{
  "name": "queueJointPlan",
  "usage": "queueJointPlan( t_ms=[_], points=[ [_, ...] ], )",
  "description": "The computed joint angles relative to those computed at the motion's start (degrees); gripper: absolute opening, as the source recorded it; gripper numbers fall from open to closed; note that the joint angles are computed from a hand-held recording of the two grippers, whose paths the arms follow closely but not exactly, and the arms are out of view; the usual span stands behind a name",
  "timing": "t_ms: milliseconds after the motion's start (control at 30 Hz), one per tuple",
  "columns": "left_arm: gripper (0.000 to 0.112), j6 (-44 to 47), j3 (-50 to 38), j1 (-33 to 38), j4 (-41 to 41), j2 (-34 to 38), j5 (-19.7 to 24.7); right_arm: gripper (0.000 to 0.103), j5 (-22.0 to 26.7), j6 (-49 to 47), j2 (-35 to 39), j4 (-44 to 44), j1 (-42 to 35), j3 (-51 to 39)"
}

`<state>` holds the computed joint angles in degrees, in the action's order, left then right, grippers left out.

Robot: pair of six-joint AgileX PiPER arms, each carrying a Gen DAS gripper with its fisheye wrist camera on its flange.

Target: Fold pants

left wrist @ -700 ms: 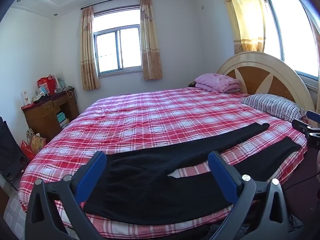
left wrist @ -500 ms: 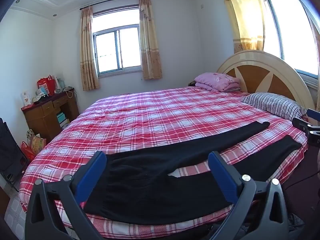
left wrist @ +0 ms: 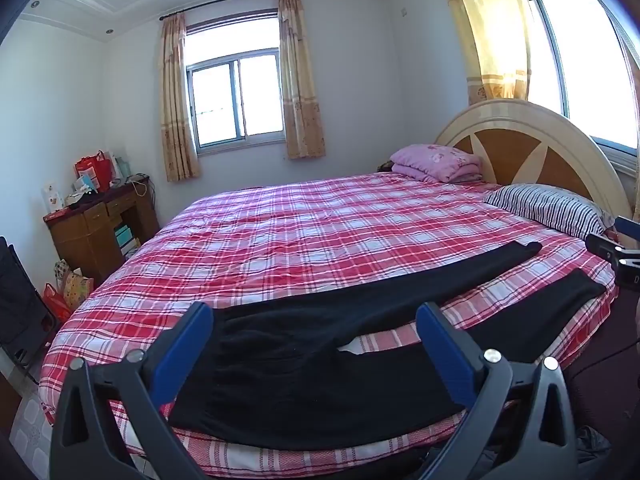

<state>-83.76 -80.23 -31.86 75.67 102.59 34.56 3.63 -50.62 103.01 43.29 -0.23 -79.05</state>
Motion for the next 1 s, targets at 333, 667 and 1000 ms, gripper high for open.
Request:
queueJointPlan(
  t_ms=[333,667,1000],
  points=[
    [0.103,0.14,-0.18,0.0,0.05,0.19,0.33,0.102,-0.14,6.15,1.0,-6.28,-0.11,-0.52],
    [0.103,0.28,-0.04,0.28,-0.02,0.09,0.05,0.102,0.18,13.08,1.46,-13.31,-0.01,-0.9],
    [0.103,0.47,-0.13,0.26,-0.16,0.13,0.11,0.102,0.34,13.44,1.69,-13.71,-0.11,-1.08]
  ],
)
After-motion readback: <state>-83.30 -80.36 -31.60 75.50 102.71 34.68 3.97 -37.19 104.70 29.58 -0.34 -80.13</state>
